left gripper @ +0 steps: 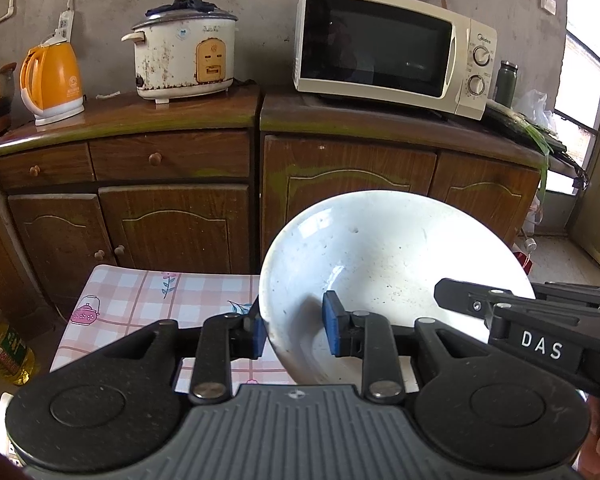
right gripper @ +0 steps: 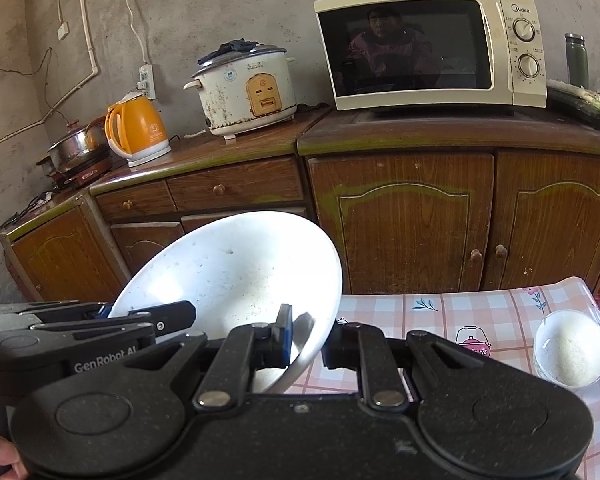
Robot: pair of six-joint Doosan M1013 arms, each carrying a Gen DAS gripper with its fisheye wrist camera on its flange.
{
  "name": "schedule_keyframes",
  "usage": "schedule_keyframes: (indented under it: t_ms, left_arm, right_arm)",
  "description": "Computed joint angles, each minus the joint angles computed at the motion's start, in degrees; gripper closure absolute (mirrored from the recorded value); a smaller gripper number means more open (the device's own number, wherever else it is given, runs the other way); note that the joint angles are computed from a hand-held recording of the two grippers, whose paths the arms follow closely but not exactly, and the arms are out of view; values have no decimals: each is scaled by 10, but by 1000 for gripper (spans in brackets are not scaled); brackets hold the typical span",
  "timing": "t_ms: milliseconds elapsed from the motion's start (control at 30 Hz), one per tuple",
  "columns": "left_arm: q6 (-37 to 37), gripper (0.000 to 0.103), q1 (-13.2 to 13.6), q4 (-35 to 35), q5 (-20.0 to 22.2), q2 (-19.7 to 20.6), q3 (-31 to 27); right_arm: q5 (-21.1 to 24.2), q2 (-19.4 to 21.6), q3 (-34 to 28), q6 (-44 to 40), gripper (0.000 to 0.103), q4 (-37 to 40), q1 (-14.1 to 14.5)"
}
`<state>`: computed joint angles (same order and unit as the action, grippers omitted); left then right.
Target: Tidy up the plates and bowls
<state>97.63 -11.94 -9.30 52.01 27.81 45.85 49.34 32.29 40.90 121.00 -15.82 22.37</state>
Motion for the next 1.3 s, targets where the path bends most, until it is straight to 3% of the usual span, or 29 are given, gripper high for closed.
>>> schedule_keyframes:
  t_ms: [1300]
  left_arm:
    - [0, 75, 11, 1, -61, -97, 130]
  right_arm:
    - [-35, -70, 93, 44, 84, -43, 45]
